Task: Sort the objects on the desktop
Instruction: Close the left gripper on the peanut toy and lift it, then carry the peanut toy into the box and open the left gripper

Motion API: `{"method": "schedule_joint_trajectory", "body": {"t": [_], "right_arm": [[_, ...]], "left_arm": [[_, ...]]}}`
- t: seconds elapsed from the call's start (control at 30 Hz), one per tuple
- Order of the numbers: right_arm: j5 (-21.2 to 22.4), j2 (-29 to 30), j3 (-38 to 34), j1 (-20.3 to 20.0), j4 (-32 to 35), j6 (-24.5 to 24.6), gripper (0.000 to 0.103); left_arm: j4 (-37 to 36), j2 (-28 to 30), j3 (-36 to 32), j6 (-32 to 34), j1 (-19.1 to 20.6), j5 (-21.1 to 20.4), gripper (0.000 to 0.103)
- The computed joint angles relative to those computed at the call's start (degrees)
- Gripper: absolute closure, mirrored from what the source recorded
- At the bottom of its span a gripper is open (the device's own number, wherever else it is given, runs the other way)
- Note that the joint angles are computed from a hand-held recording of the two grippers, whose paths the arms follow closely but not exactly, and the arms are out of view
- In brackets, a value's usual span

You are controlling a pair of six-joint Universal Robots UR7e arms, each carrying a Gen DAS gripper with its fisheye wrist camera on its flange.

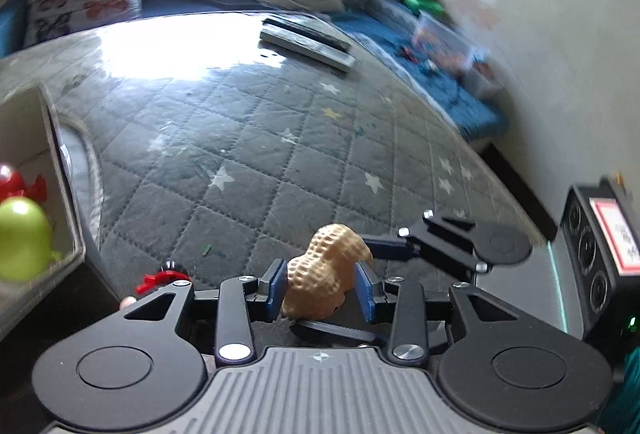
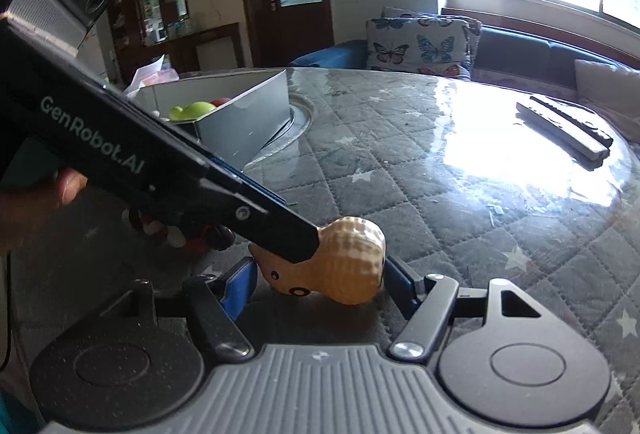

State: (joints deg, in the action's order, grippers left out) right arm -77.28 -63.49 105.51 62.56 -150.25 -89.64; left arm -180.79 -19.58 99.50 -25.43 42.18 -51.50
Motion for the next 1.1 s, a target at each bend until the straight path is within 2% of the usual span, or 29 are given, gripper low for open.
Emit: {"method": "schedule_joint_trajectory", "body": {"t": [0.27, 0.47, 0.77, 0.9, 1.1], "right_arm": [[-1.2, -0.7, 0.4, 0.3, 0.5, -4.9, 0.032], [-0.9, -0.6, 0.6, 0.6, -0.7, -4.8, 0.034], [0.0, -1.0, 1.8, 0.0, -3.7, -2.6, 0.035], [-0.1, -1.6, 2.4, -0.2, -4.0, -2.5, 0.035], [0.4, -4.1, 4.7, 0.1, -3.6, -5.2, 0.035]], "left_arm": [[12.7, -1.7, -4.3, 7.8, 2.5, -3.8, 0.063], [18.0, -1.2, -7.1, 10.2, 3.0, -5.1, 0.059], [14.7, -0.9, -5.8, 7.6, 2.8, -5.3, 0.058], [13.4, -0.7, -4.8, 6.9, 1.6, -3.9, 0.058], [10.0, -1.4, -1.3, 5.5, -1.4, -0.3, 0.059]]}}
